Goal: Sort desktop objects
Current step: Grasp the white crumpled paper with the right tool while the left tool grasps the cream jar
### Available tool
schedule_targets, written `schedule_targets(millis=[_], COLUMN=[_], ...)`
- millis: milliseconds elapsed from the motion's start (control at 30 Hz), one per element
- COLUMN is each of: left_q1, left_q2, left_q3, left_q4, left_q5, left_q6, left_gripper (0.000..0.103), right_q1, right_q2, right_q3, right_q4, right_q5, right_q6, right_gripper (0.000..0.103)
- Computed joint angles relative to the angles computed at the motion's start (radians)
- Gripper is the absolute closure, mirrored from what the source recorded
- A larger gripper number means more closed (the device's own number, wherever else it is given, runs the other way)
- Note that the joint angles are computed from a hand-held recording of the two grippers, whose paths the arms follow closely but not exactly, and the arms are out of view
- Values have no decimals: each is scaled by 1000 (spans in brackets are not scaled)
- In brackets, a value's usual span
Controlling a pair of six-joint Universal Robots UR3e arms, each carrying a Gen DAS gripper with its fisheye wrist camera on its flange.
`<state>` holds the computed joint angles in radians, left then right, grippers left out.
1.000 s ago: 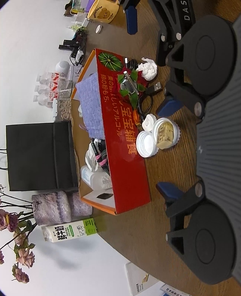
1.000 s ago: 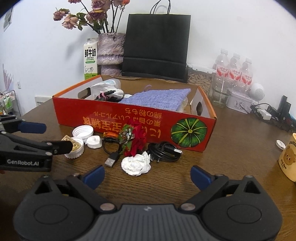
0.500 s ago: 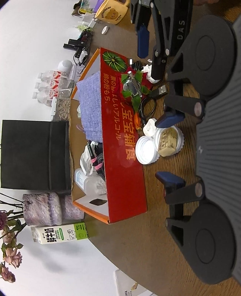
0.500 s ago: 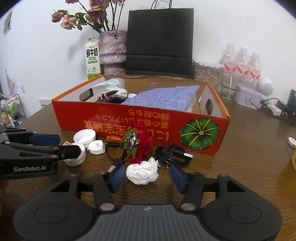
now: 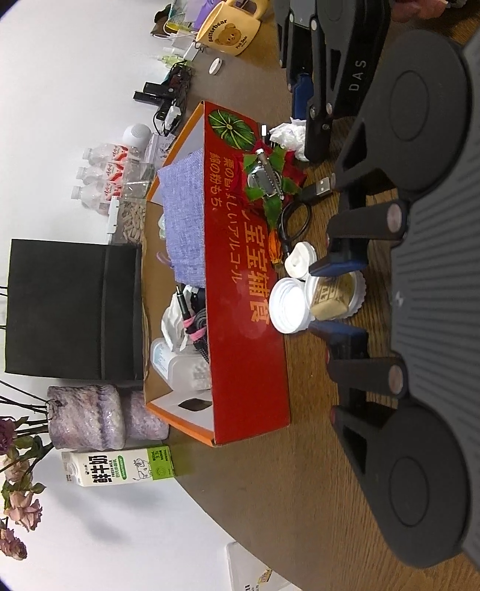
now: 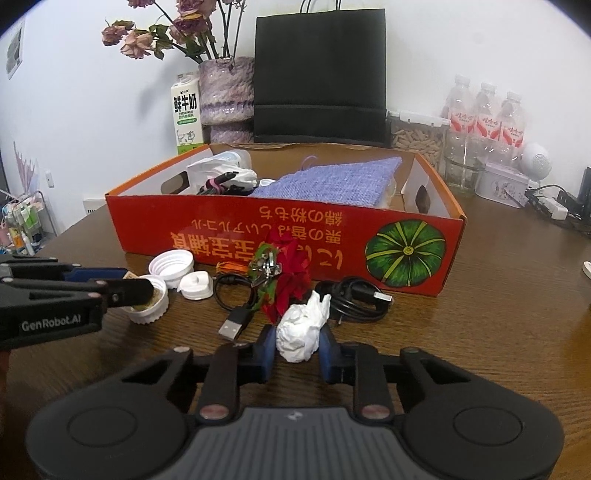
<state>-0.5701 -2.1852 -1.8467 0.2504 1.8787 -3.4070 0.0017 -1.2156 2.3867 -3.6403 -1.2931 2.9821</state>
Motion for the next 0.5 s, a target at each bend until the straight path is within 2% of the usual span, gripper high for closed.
schedule_targets(millis=[233,367,500], left_q1=[-12,-32,-41], left_q2=[-5,-15,-18], left_q3=[2,6,4], left_q4=[3,30,41], left_q5=[25,58,66], left_q6=[10,31,39], left_gripper=[76,84,85], right_q1=[3,-4,-7], right_q2=[-1,-3,-4], right_q3=[10,19,28], right_q4=[-15,-22,-36], right_q5=[-3,4,10], right_q6=[6,6,7], right_gripper=[80,80,82])
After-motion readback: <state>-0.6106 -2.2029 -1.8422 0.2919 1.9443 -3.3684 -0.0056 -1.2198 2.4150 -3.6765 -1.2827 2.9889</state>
